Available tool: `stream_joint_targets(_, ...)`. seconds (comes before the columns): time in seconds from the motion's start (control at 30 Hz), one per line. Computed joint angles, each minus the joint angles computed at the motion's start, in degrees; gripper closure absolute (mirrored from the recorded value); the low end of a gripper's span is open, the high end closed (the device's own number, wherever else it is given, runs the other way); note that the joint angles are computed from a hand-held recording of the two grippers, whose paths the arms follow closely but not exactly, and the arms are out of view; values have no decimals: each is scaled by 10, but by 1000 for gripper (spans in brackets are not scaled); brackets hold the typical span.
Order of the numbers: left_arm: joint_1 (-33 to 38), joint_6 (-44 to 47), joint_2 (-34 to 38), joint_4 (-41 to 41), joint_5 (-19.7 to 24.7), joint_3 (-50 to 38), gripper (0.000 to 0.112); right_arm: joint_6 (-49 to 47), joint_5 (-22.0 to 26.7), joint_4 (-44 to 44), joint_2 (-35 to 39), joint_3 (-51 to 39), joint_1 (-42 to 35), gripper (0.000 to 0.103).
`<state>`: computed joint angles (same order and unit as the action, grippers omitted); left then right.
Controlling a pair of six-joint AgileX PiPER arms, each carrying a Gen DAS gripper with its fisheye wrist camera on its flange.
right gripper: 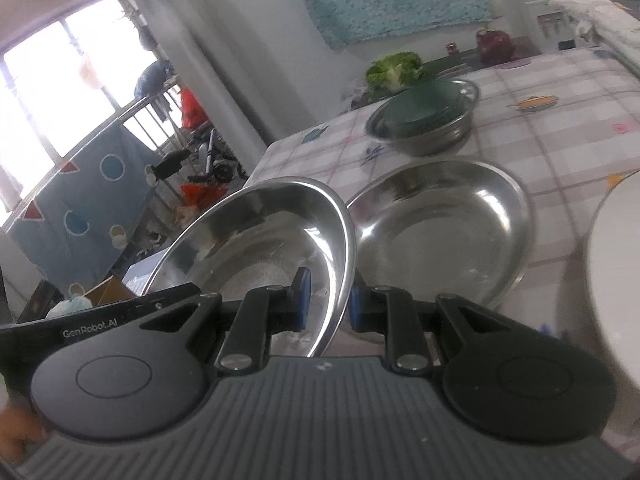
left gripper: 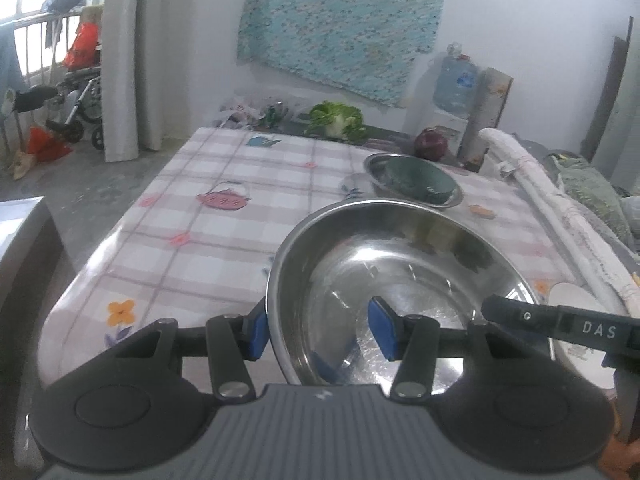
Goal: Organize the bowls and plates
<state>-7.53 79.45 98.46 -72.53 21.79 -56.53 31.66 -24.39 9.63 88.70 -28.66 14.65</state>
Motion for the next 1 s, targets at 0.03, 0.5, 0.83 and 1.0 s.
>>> stream_joint_targets(0.03,-5,-1,2,-2,0,-3,61,1,3,-1,-7,5,-6,84)
stream_joint_targets(0.5,-67,-52,28,36,-21,-27,61,50,-10,-55,-32,52,-69,84)
stream_joint_targets(0.83,-98,-156,68,138,-36,-77,61,146,-23,-162,2,47,-120,83)
stream_joint_targets(1.0,-111,-222,98,202,-23,-120,61,195,-9,-220,25,26,-149,81)
